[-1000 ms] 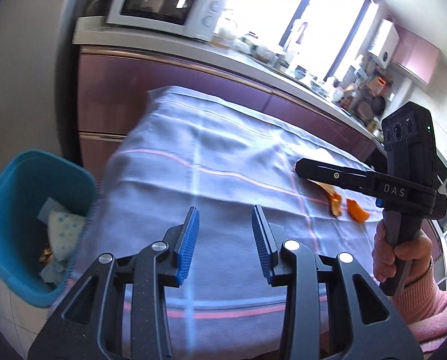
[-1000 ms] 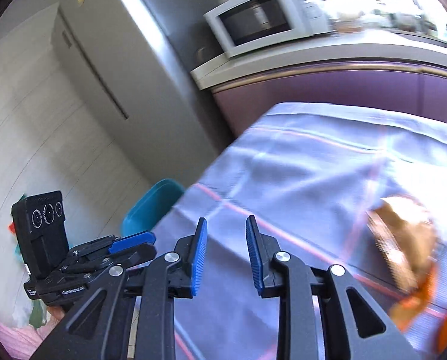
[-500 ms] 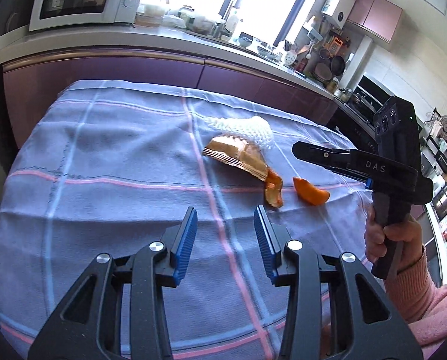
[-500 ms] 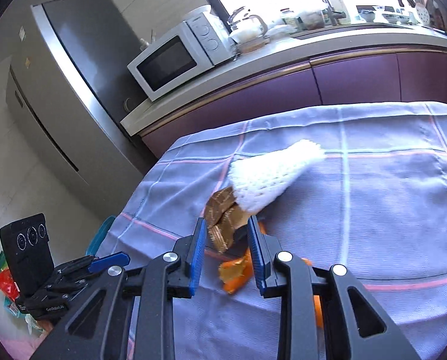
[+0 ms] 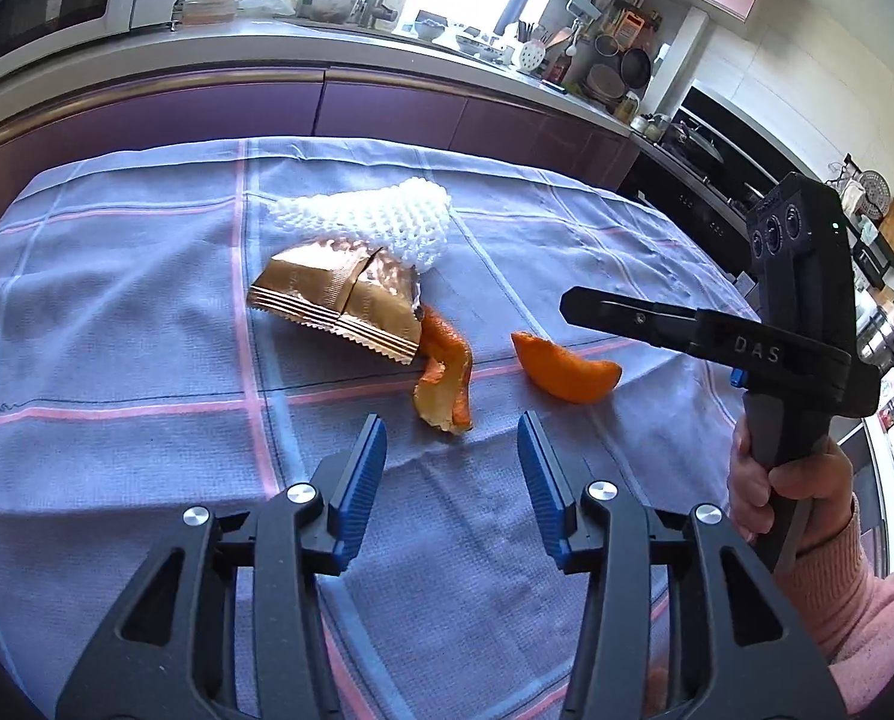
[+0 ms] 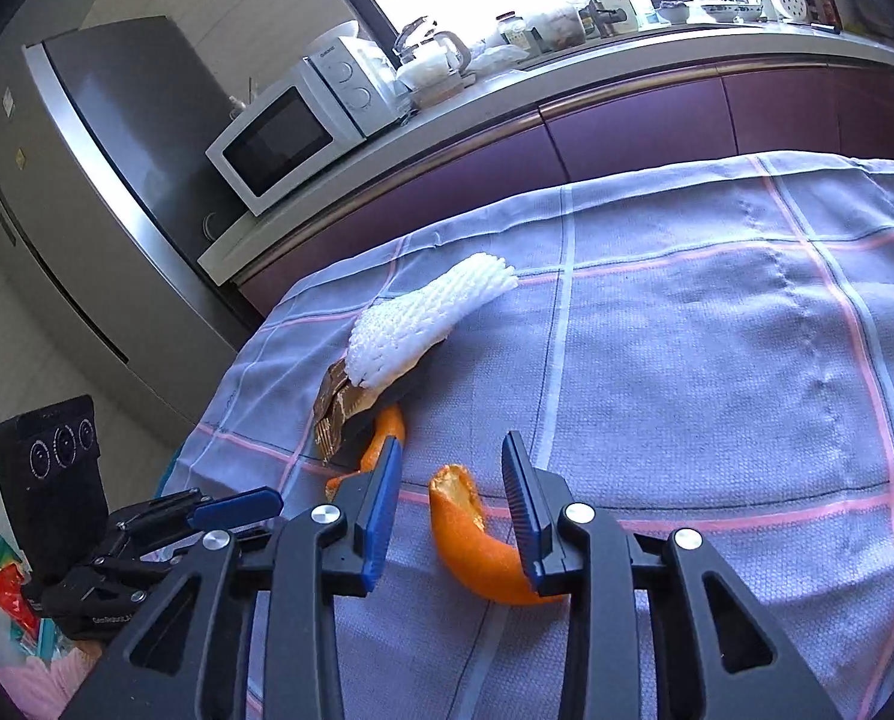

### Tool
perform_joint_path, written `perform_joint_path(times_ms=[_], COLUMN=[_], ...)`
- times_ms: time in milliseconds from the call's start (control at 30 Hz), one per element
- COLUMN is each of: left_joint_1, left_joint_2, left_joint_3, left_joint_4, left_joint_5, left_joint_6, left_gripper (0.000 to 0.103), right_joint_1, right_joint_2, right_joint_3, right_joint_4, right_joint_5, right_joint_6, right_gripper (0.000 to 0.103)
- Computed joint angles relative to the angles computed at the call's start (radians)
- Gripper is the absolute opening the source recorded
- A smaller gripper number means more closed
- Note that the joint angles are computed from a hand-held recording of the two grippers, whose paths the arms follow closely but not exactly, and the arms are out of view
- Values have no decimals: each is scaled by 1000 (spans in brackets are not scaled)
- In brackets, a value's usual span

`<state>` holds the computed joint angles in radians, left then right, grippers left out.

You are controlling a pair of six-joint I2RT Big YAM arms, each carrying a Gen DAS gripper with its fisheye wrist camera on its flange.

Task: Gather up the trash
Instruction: 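Grasp an orange peel with the left tool while the right tool grasps another peel, then lift both orange peels off the cloth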

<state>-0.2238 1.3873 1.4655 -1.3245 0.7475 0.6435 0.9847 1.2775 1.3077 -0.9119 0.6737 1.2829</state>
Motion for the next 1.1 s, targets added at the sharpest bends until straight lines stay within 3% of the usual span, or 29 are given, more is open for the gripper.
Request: perform_joint_path(times_ms=[133,233,333,467,533,767,1000,1100], left_joint_1=[-46,-61,-71,-84,-88,-74,-24,14], left_joint_2=[26,40,44,52,50,31,2,-7], left_joint_3=[11,17,20,23,19,8,6,11], left_joint_4=[8,7,16,20,21,1,-53,-85], left_joint_5=[-71,-74,-78,-89,-91,-63,-13,12], left_joint_6=[-37,-49,-62,-73,-73,-37,38,80], left_gripper=[47,47,44,21,20,13,11,10], right_joint_1=[21,34,44,49,49,56,70,75], right_joint_2=[-4,-7,-13,-19,-16,-10,-4,-1], right_joint_3=[-16,-25,-36,-45,-42,-38,-25,-21], right_joint_4=[-28,-45,-70,-64,-62,-57,-44,-33], right_joint_5=[-3,-5,-7,-13,-19,-25,-22,-21], right_joint_6=[30,48,74,72,63,56,37,33], right_gripper=[40,48,48,48,48,34,13,12])
